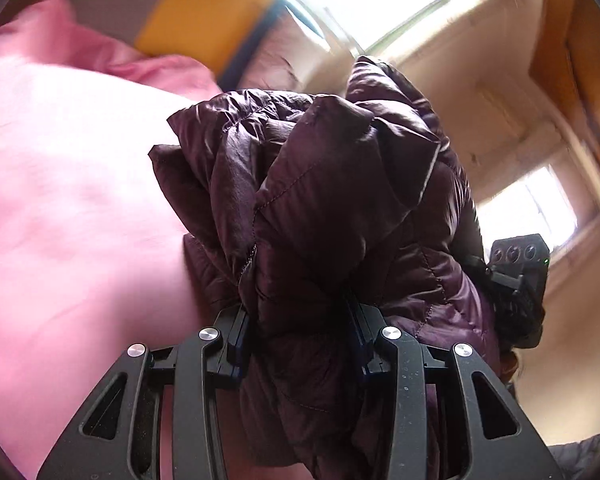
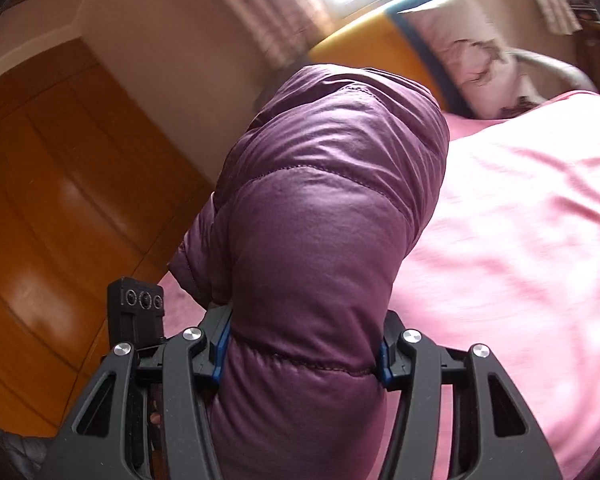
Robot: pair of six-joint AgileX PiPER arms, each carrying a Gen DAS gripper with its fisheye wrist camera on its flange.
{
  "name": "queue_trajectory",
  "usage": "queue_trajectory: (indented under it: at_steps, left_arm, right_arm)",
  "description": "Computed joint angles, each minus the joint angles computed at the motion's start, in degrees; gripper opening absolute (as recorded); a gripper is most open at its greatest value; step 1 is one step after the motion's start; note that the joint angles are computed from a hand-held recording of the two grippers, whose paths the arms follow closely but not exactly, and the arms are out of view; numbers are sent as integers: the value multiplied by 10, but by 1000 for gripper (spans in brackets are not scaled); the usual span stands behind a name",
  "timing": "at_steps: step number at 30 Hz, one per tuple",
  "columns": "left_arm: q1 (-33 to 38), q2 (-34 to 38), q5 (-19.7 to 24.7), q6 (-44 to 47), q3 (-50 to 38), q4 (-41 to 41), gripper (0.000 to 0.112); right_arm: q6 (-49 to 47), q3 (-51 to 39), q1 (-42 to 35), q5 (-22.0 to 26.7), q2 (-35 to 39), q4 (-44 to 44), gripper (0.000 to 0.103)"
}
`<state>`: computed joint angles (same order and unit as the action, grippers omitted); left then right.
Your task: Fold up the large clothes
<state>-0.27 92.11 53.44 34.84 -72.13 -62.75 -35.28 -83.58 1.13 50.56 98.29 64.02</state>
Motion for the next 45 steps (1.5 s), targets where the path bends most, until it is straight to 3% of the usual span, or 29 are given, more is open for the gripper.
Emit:
queue_trajectory:
  at_steps: [4,7,9,10,13,15,18,20,23,25,29,32,35,40,42,45]
  left_arm:
    - [-126,104,-33,-168,-132,186,38]
    - [-172,123,-63,-247,-145,269,46]
    - [-182,110,-81,-264,-126,290,51]
    - [-184,96,-89,-266,-110,296,53]
    - [-203,63,-99,-353,-109,406,65]
    - [-219,50,-98,-412,-127,462,65]
    - [-236,-2,-136,-482,-113,554,65]
    - [-253,-29,-164,-485,-109,572,65]
    - [-258,-15,-144,-421,-169,521,65]
    - [-267,20,-114,-389,-232,495,65]
    - [-283,137,-48,-383,-358,500,65]
    - [-277,200,-38,-410,-382,518,63]
    - [-247,225,-59,-403,-351,466,63]
    - [-218,179,-154,-380,-215,408,64]
    - [-212,166,-157,-382,-198,395,63]
    - [-237,138,-161,-448,-192,480,63]
  right_arm:
    - [74,8,-22,-19,30,-115,55]
    - [49,59,-36,-44,35,-92,62]
    - [71,76,-31,-68,13,-118,79]
    - [92,75,-22,-81,4,-146,82]
    - [189,52,0,-113,-28,-273,82]
    - [264,67,38,-163,-66,-366,82]
    - [334,79,84,-196,-105,-448,82]
    - [404,92,126,-209,-123,-528,82]
    - [419,82,159,-203,-103,-541,82]
    - [453,90,181,-202,-102,-587,82]
    - [622,143,254,-241,-102,-787,83]
    - [698,171,281,-259,-97,-883,83]
    - [779,190,313,-264,-88,-979,83]
    - [928,195,346,-278,-40,-1132,83]
    - [916,188,349,-267,-37,-1113,83]
    - [852,167,345,-238,-45,-1043,83]
